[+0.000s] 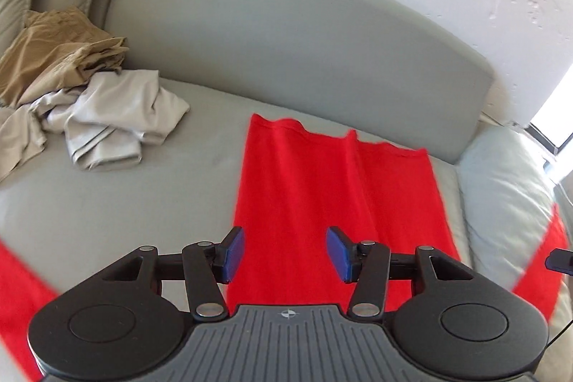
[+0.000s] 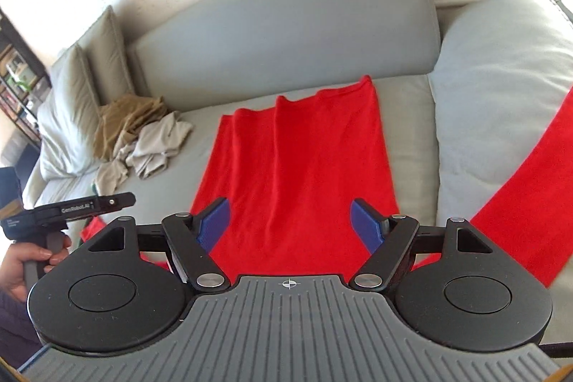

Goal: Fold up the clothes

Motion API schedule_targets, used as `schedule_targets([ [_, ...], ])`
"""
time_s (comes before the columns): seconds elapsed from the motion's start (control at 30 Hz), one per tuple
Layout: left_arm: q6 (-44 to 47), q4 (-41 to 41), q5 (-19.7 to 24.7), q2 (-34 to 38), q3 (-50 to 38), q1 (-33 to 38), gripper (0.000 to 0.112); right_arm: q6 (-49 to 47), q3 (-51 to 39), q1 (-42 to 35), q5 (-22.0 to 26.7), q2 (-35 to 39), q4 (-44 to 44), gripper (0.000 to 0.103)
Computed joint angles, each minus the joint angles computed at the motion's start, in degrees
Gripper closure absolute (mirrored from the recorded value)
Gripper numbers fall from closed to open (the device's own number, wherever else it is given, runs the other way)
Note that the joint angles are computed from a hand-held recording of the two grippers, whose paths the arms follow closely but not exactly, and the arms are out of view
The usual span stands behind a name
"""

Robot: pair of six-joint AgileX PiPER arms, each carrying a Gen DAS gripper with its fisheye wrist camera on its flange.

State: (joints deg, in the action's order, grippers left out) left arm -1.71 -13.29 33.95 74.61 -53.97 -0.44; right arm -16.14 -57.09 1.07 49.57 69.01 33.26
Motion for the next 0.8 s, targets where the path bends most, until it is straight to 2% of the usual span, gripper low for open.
schedule_targets([
  [0.07,2.6,-0.6,-6.8,7.7,-1.8,0.4,0.067,-2.7,-2.4,-0.2,-5.5,9.3,2.4,0.027],
  [0.13,7.1,-3.3,-13.2,15.0,-3.9,1.1,0.069,-8.5,-5.6,-0.7,-10.4,19.1,8.0,0.047],
  [0.2,13.2,-9.0,-17.6,21.7,-6.7,2.1,0.07,-14.5,-9.8,-1.1,-14.2,28.3,14.1,0.059],
  [0.3,25.3,-20.6,-21.4,29.6,-11.2,2.9,0.069,-16.6,-18.3,-0.5,-19.7,40.7,17.6,0.059],
  [0.37,32.7,-27.6,-22.2,34.5,-15.1,3.2,0.069,-16.8,-23.5,-0.8,-21.7,47.4,21.6,0.053],
  [0.4,33.8,-28.5,-22.4,36.7,-17.2,3.1,0.068,-17.0,-26.0,-1.1,-22.1,50.5,24.0,0.047],
  [0.53,33.2,-27.9,-21.9,42.8,-24.4,2.6,0.068,-15.7,-35.5,-1.8,-21.4,60.1,29.7,0.047],
  [0.63,31.9,-25.9,-19.4,46.3,-29.5,2.3,0.071,-21.0,-39.8,-2.1,-21.1,64.2,37.0,0.047],
  [0.67,32.2,-25.4,-19.0,47.0,-30.7,2.1,0.075,-21.1,-41.6,-2.0,-20.3,65.4,36.5,0.047],
  [0.7,33.6,-25.8,-18.3,47.5,-31.6,1.9,0.098,-20.8,-43.6,-1.8,-19.6,66.4,35.1,0.048],
  [0.73,34.3,-25.8,-18.2,47.5,-31.8,1.7,0.107,-20.5,-45.4,-1.2,-18.9,67.2,32.5,0.053],
  [0.77,35.0,-25.7,-18.2,47.4,-31.8,1.5,0.107,-20.7,-46.8,-0.8,-17.9,67.7,30.1,0.059],
  [0.8,35.0,-24.2,-20.3,46.7,-30.6,0.8,0.107,-21.2,-47.7,-0.1,-17.6,67.9,27.6,0.077],
])
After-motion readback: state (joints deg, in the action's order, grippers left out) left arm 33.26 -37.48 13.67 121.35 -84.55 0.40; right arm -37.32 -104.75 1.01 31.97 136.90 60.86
